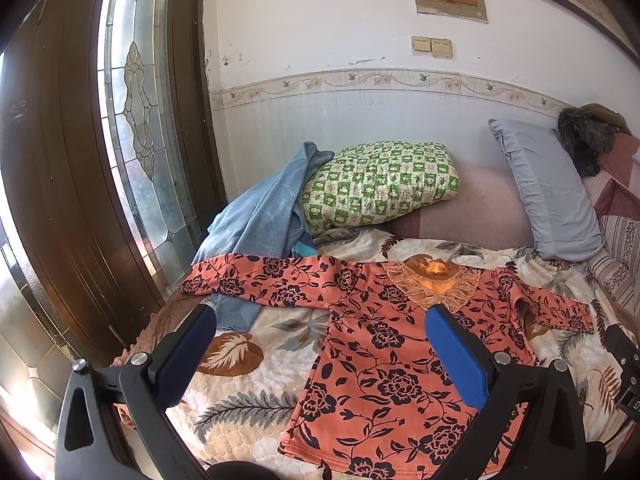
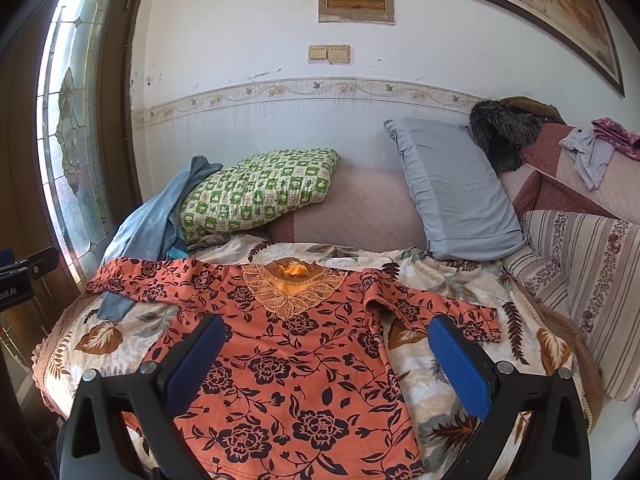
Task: Fold small clothes
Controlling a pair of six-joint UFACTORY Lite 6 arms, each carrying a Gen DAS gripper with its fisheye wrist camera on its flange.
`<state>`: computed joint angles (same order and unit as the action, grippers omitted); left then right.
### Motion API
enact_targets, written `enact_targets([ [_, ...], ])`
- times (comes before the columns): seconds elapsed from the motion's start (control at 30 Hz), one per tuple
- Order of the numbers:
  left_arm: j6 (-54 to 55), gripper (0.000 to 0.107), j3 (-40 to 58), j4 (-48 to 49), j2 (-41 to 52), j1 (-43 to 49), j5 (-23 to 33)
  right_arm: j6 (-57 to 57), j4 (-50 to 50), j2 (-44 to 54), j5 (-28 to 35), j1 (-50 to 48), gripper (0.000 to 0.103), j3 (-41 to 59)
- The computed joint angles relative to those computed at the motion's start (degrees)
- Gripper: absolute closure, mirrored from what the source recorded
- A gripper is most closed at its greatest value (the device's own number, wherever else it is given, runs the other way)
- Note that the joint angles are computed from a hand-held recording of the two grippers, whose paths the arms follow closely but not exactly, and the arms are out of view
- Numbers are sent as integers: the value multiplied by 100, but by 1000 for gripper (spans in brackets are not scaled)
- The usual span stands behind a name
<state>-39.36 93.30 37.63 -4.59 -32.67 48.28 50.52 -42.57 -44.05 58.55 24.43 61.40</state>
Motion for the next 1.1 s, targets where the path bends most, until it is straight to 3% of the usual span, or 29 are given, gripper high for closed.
enact_targets([
  [0.77,41,4,-159,-84,30,209,-166,-65,216,264,-242,-155,0,25],
  [1.1,38,4,-155,-89,82,263,-221,-514,741,366,-623,-678,0,29],
])
